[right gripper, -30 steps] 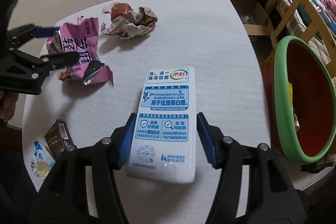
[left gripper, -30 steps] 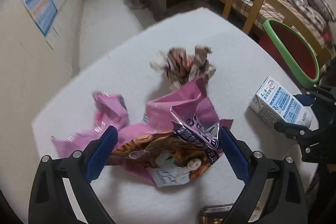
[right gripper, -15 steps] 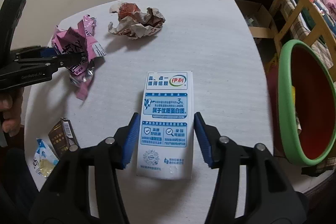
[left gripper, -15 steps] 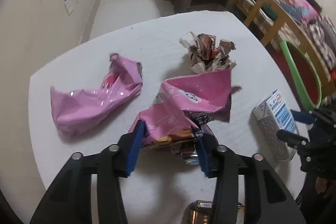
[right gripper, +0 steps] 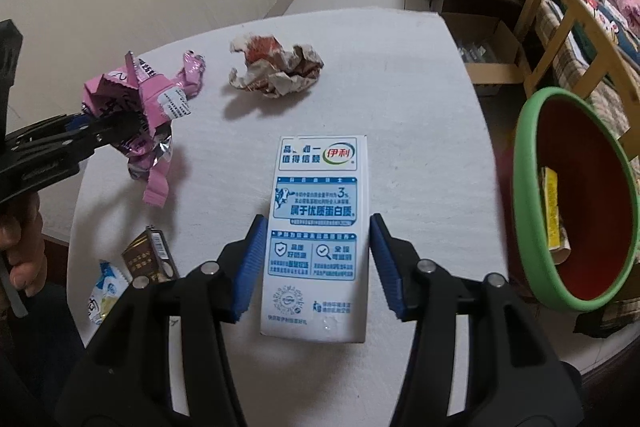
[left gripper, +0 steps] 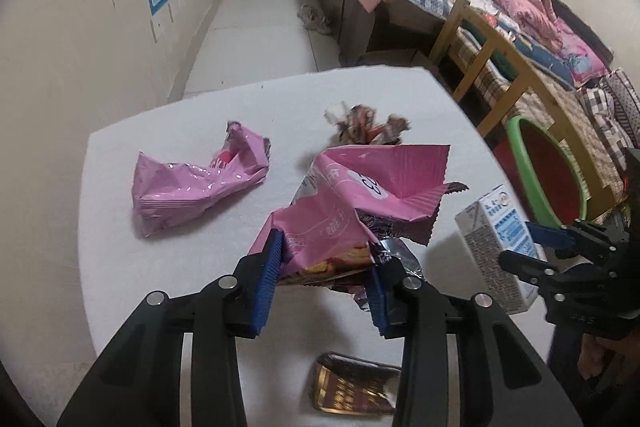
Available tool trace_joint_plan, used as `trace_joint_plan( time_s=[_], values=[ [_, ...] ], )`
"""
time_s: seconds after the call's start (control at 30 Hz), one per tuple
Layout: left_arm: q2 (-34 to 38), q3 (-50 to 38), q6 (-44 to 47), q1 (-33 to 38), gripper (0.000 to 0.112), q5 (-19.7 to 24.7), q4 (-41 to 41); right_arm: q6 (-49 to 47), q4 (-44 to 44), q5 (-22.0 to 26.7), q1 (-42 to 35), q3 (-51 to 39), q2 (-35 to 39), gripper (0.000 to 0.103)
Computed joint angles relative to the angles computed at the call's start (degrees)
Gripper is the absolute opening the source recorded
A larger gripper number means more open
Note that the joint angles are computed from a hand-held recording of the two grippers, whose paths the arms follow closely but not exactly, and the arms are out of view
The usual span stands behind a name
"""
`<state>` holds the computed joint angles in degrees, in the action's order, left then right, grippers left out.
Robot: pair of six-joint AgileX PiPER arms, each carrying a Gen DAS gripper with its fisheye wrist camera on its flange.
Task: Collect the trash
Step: 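Carry the milk carton and pink snack bag over the bin with both grippers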
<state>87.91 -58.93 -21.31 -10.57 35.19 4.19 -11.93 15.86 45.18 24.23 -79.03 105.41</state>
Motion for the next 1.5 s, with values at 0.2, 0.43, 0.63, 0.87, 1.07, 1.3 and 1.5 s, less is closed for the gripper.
trace_joint_plan(
  time_s=[0.2,0.43,0.63,0.87,1.07,1.3,1.5],
  values=[
    [-3.48,-1.05,-7.63,-4.54,0.036,2.63,5.12,-0.9,0.12,0.35,-0.76,1.35,-3.71,0.05],
    [-4.0,-3.29,-16.54,-10.23,0.036,5.03,11.19,-2.93,1.65,0.94,-3.52,2.33,-6.92,0.05],
    [-1.46,-8.41,-21.69,-14.8,0.036,7.7,15.02,-6.06,3.94,1.38,-7.18,2.46,-8.4,0.05],
    [5.33,-18.0,-22.49,-18.73,0.037,9.76,14.99,-10.55,6.69,2.99,-14.13,0.86,-8.75,0.05],
    [13.38,-29.09,-21.76,-22.2,0.037,11.43,13.12,-14.35,8.63,4.53,-22.21,-2.3,-6.99,0.05],
    [27.14,-49.77,-16.32,-25.32,0.037,16.41,8.44,-17.2,9.09,5.92,-30.52,-7.66,-1.89,0.05],
    [43.16,-75.93,-11.84,-27.14,0.038,26.44,4.63,-18.81,8.52,6.47,-34.86,-11.28,2.43,0.05]
  ],
)
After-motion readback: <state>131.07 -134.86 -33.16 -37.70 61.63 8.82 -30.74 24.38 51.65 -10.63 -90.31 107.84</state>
